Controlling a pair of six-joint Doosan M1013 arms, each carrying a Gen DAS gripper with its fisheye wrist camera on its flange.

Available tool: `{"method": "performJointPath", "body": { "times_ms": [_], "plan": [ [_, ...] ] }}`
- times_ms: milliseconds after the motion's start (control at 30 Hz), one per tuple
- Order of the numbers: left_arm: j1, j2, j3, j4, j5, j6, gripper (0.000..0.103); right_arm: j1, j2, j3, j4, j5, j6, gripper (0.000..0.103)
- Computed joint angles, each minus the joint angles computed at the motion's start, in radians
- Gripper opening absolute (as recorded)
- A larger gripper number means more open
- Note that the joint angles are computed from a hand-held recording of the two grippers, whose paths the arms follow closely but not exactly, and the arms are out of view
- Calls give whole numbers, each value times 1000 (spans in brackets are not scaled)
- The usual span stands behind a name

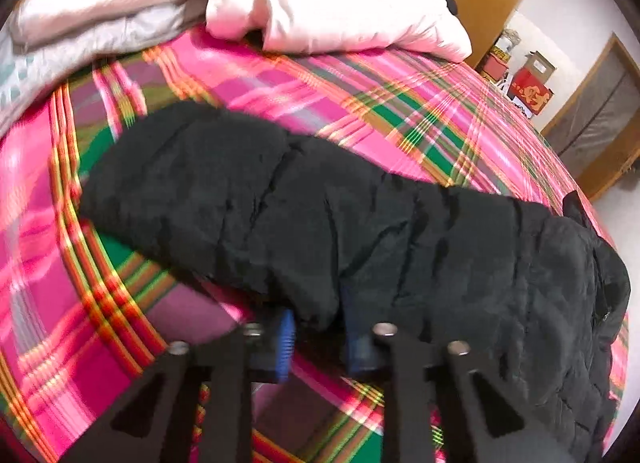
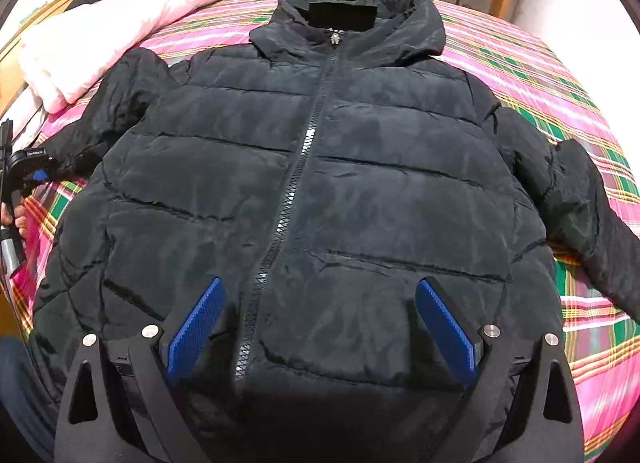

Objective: Fold large clothes

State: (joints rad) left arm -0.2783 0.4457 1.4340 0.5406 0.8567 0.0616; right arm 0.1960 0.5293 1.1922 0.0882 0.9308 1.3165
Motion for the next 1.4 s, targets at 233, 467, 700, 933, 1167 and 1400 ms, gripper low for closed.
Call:
{"method": "performJointPath", "body": {
  "times_ms": [233,467,700,933,1167,1400],
  "plan": [
    [-45,-44,-50,139,-22,30,11,-15,-19,21,21,-16,5,96],
    [-103,-40,-185,179,-126,192,11,-45,-56,58,57,-47,10,96],
    [-151,67,-393,-101,-207,571,11,-93,-90,102,78,-75,40,96],
    [-189,259,-636,-379,-67,909,15,-136,-92,123,62,-80,92,96],
    [-184,323,-648,-663,-51,1064,70,-146,-77,117,31,-87,127,96],
    [-185,221,-502,-807,-235,1201,76,-129,-82,111,33,-131,137,96]
  ]
}}
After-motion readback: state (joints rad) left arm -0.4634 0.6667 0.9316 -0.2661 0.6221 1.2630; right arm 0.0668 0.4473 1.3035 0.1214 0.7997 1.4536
